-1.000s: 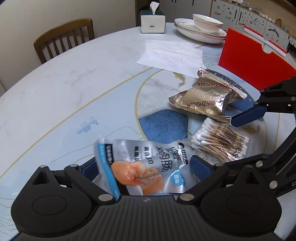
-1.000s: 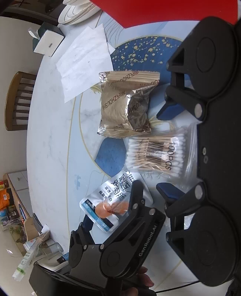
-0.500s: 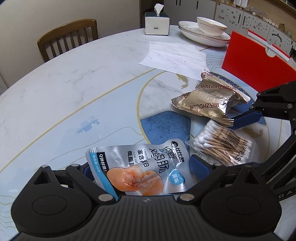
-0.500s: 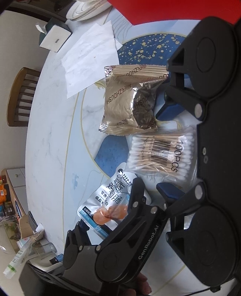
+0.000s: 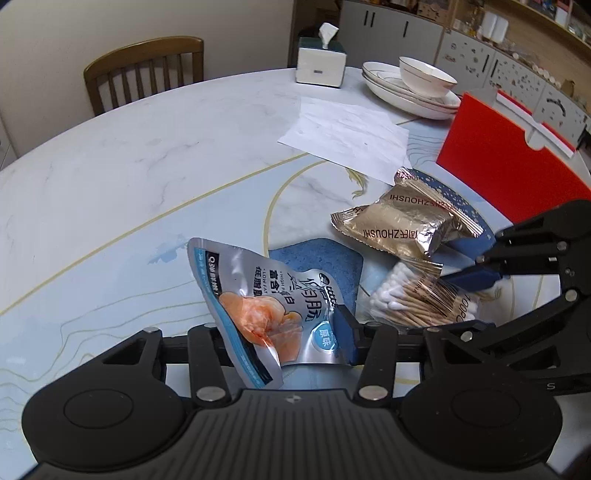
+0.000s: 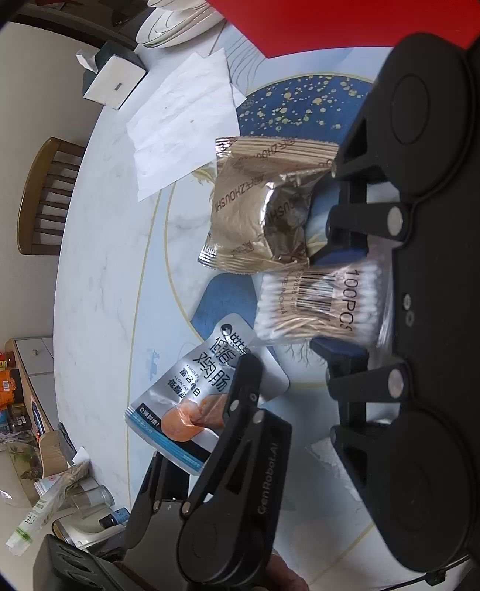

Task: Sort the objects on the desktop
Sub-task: 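Grasp the sausage snack pouch with left tool while right grasps the cotton-swab pack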

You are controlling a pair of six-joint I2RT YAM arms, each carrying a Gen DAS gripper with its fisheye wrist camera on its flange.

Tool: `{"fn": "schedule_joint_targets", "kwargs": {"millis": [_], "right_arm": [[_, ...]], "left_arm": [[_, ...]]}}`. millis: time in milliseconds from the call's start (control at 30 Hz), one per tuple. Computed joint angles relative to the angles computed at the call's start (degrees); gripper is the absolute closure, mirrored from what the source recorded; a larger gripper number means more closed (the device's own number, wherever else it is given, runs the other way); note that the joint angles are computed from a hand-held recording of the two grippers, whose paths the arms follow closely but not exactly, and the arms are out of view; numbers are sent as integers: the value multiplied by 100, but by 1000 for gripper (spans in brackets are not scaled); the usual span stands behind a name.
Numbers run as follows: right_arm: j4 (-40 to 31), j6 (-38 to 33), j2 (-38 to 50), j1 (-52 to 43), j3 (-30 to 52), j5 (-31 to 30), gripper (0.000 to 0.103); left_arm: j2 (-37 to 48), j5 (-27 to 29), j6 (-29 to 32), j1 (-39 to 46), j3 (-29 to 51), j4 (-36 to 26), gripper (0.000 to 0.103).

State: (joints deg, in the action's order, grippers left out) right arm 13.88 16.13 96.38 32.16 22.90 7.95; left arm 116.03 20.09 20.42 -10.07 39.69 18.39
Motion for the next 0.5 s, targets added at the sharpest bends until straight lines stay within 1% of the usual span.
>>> {"fn": "schedule_joint_targets", "kwargs": {"millis": [67,233,400,467,500], "right_arm": [[-28,31,-101,7,-62,-33,68],[-126,131,-432,79,-244,-7,69],[-339,247,-901,123,-425,-6,69],[-445,278,-1116,140,-500,1,69],[-496,293,-1221,158,-535,17,69]], "left_arm": [[-45,30,-78,23,-56,45,60],[-205,65,-136,36,-241,85,62],[-414,137,-317,43,-490,182,62],[-525,163,-367,55,-604,214,67],[-582,188,-401,67,-660,233,77]]}}
